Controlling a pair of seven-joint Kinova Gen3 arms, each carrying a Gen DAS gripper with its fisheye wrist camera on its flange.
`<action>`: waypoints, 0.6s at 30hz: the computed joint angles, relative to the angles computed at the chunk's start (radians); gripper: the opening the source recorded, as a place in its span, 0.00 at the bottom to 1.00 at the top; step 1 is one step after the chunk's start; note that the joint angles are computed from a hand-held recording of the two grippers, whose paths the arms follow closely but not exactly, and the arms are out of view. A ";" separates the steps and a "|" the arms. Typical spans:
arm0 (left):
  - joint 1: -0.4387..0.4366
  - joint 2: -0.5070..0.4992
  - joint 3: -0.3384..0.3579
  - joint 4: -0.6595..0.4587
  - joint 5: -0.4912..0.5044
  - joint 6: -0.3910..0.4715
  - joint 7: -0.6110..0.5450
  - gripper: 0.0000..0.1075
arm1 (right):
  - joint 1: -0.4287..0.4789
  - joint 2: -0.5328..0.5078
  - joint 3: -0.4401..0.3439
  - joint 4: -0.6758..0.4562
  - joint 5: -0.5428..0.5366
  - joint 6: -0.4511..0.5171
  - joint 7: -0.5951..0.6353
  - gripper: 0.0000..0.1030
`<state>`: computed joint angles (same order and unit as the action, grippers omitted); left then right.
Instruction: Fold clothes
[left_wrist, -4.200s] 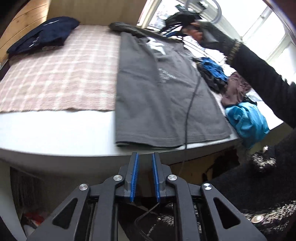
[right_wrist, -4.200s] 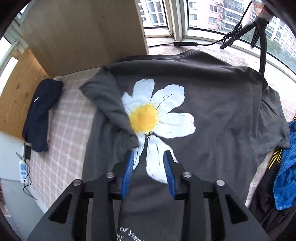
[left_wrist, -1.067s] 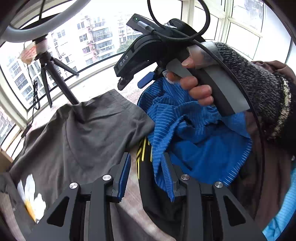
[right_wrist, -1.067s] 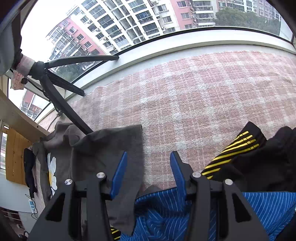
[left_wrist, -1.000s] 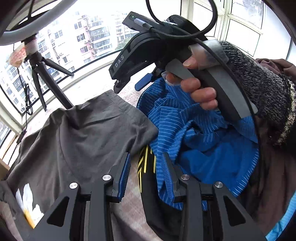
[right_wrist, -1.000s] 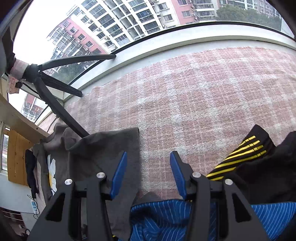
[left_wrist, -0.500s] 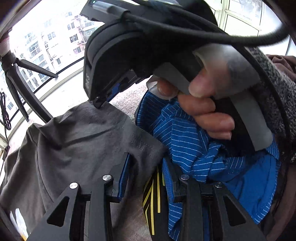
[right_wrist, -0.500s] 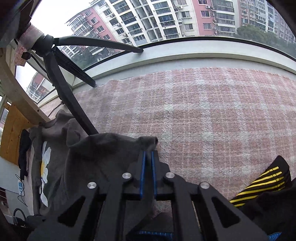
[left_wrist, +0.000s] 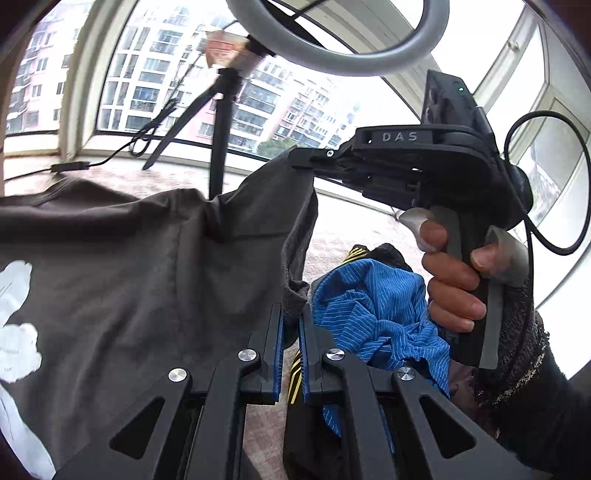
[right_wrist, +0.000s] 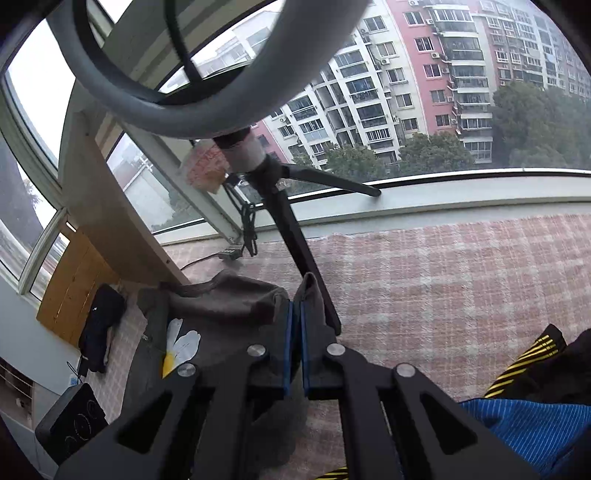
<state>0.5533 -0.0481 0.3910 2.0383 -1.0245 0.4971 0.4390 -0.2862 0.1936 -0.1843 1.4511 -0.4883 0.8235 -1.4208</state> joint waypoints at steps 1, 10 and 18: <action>-0.021 -0.016 0.006 0.027 -0.007 -0.016 0.041 0.06 | -0.017 0.013 -0.013 -0.028 0.019 0.015 -0.008 0.04; -0.122 -0.078 0.080 0.155 0.057 -0.006 0.281 0.03 | -0.238 0.257 -0.042 -0.305 0.240 0.177 -0.115 0.05; -0.161 -0.152 0.096 0.178 0.286 0.041 0.150 0.05 | -0.167 0.156 -0.054 -0.175 0.178 0.132 -0.043 0.23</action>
<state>0.3927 -0.1997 0.4869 2.2168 -0.7386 0.5383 0.5891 -0.4529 0.3498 -0.2386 1.2758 -0.3103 0.9550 -1.4642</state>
